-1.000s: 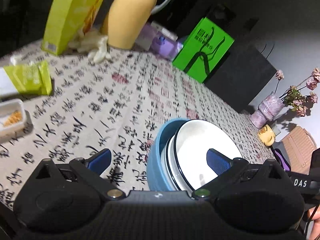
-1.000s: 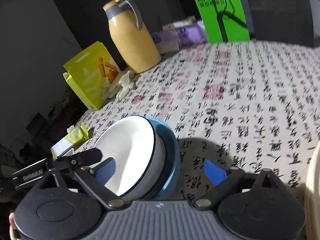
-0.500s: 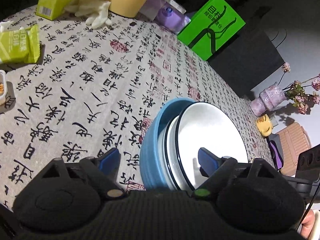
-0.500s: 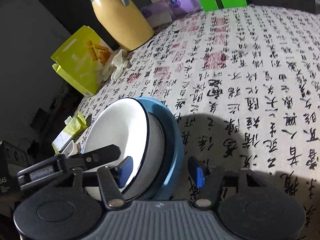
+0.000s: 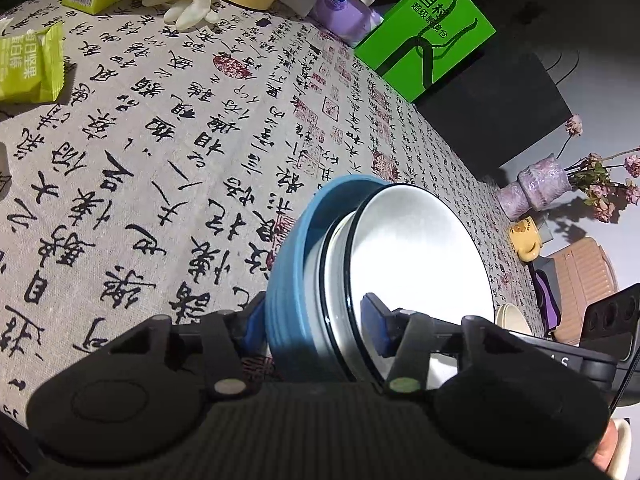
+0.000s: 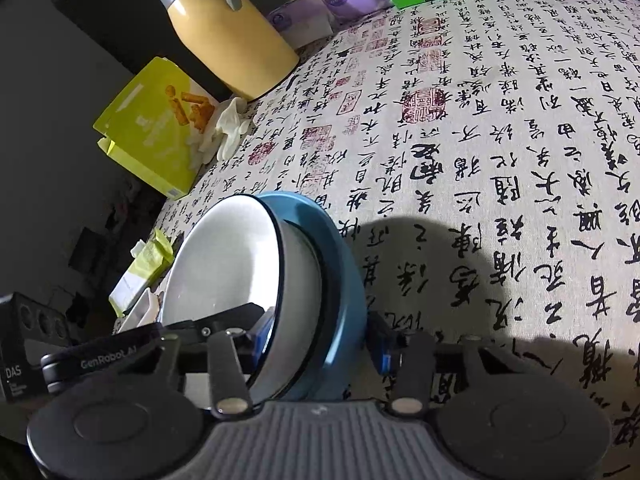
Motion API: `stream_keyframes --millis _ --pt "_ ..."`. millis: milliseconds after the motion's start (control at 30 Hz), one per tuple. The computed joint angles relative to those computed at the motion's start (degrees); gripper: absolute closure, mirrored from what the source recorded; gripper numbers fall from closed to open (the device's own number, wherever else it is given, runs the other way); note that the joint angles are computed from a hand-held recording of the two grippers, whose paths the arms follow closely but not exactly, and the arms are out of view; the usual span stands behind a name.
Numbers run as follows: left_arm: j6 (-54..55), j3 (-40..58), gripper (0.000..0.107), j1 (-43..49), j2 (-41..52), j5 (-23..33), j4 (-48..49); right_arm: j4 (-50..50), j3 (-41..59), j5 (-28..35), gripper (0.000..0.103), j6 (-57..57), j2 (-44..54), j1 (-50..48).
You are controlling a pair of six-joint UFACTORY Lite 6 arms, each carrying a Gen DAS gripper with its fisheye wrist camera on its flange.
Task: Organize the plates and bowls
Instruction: 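Close both grippers on the rim of the blue bowl stack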
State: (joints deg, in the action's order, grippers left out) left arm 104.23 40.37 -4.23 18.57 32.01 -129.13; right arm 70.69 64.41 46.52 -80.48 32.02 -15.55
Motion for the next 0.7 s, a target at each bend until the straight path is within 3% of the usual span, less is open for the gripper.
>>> stream_keyframes --millis 100,700 --pt "-0.1 0.0 0.058 0.1 -0.1 -0.1 0.0 0.5 -0.6 -0.9 0.062 -0.4 -0.4 0.2" --pt "2.3 0.3 0.057 -1.2 -0.2 -1.7 -2.3 0.5 -0.6 -1.1 0.063 -0.2 -0.4 0.4"
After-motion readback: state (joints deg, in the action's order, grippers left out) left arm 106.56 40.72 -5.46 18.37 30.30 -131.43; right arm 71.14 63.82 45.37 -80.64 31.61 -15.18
